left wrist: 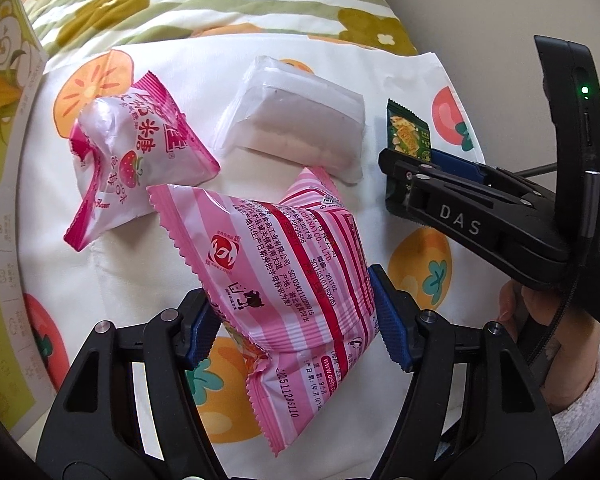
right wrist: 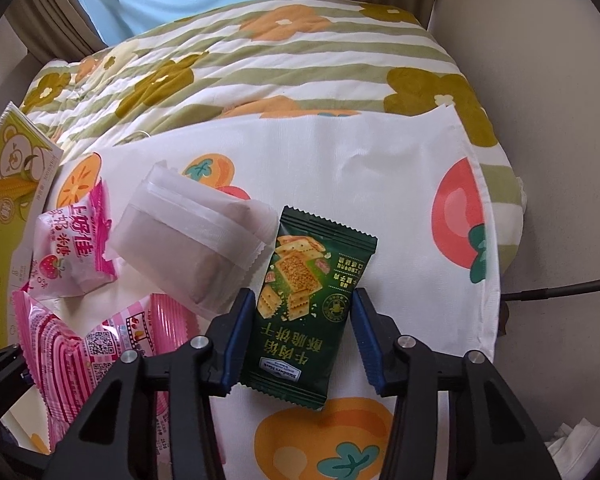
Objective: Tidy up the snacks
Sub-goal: 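Grasp a pink striped bag with the left tool while the right tool grasps a green cracker pack, then carry both snacks to the box and release them inside with both tools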
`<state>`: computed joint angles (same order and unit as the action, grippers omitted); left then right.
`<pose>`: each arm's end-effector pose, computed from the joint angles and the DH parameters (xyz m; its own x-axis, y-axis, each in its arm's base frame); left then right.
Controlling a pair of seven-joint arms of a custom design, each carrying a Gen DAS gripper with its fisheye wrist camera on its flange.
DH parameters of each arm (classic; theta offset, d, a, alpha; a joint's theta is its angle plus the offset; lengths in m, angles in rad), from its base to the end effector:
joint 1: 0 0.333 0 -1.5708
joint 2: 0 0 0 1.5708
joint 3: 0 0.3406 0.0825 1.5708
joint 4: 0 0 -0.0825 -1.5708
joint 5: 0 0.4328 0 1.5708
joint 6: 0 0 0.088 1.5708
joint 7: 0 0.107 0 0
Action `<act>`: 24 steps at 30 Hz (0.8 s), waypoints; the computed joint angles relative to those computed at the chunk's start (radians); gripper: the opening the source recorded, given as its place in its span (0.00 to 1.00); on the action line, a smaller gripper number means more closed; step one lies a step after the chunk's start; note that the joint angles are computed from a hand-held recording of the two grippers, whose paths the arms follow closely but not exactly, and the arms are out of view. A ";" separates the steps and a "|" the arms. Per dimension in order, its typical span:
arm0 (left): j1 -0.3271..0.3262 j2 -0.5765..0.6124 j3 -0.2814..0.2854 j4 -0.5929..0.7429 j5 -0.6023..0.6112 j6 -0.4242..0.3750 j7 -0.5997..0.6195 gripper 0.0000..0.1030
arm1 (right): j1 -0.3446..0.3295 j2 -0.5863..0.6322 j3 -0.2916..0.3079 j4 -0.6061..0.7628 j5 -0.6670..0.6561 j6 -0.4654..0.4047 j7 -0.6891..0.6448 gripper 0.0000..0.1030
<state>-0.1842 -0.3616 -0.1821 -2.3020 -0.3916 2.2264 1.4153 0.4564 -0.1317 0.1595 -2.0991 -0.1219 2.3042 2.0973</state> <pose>0.4667 -0.1985 0.5218 -0.0460 -0.9428 0.3301 -0.9796 -0.0221 -0.1996 0.4788 0.3395 0.5177 0.1654 -0.9851 -0.0473 -0.9280 -0.1393 -0.3456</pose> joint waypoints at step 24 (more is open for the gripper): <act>0.101 -0.256 -0.011 0.025 0.178 0.019 -0.183 0.63 | 0.038 -0.156 -0.002 0.066 0.055 0.071 -0.170 0.43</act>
<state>-0.0830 -0.6175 -0.1931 -2.2772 -0.2132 2.2457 1.2321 0.4947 -0.2877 0.1579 -2.0328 -0.0668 2.3754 1.9272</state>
